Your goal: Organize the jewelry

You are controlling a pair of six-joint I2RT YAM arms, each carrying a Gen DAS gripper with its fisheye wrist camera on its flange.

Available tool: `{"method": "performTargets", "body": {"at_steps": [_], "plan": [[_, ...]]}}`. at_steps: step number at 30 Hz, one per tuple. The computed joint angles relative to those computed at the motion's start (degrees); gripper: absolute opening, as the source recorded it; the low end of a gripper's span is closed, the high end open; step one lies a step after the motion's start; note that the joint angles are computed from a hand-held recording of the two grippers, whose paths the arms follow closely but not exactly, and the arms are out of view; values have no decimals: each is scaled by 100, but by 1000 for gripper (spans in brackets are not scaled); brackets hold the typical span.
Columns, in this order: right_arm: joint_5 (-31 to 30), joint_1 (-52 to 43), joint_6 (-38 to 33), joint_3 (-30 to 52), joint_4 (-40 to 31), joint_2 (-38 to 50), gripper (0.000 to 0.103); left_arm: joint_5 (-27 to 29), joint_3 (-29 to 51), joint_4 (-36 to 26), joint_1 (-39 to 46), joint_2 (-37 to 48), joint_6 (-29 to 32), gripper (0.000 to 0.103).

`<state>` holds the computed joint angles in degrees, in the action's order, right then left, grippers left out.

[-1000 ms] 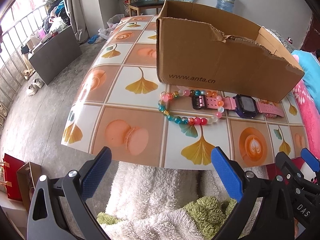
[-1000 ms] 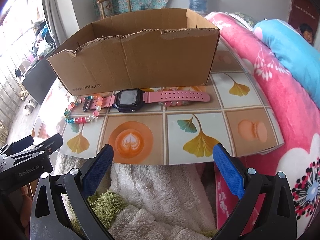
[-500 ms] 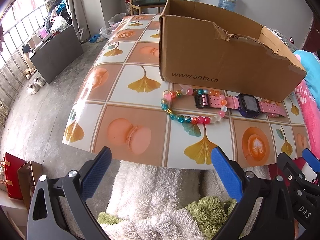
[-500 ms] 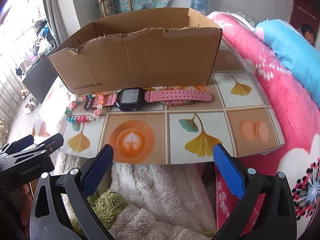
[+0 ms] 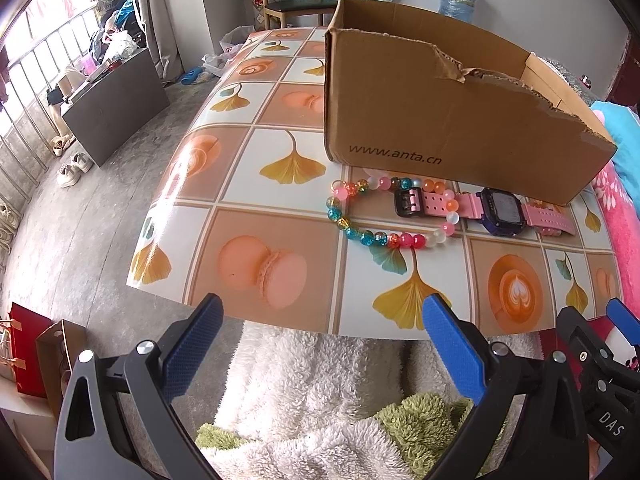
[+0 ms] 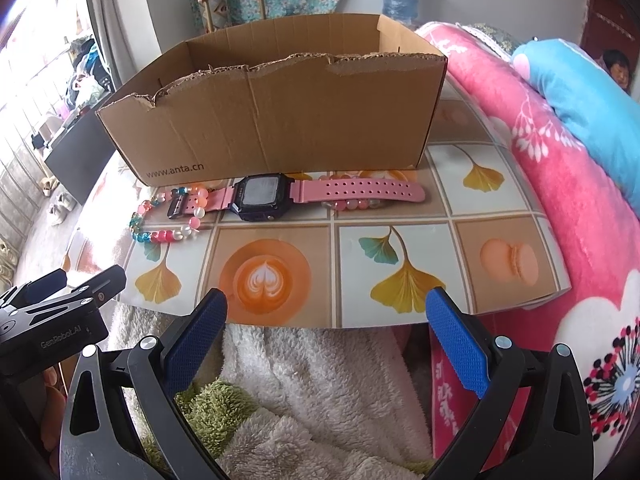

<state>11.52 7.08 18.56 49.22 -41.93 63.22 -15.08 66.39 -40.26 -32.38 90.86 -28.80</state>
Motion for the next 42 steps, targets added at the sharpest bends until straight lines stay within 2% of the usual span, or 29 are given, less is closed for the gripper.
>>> {"method": "performTargets", "body": {"at_steps": [14, 23, 28, 30, 34, 38, 42], "plan": [[14, -15, -59, -7, 2, -22, 96, 38, -16, 28, 24, 30, -5, 97], [385, 73, -152, -18, 32, -211, 96, 63, -54, 120, 87, 41, 98, 97], [628, 16, -345, -40, 99, -334, 96, 63, 60, 201, 113, 240, 374, 97], [639, -64, -368, -92, 180, -389, 96, 143, -21, 472, 94, 243, 547, 97], [477, -252, -467, -183, 397, -361, 96, 281, 108, 696, -18, 499, 836, 97], [302, -384, -649, -315, 625, -307, 96, 709, 330, 745, -75, 898, 1056, 97], [-161, -655, -826, -395, 845, -202, 96, 633, 314, 949, -130, 973, 1180, 97]]}}
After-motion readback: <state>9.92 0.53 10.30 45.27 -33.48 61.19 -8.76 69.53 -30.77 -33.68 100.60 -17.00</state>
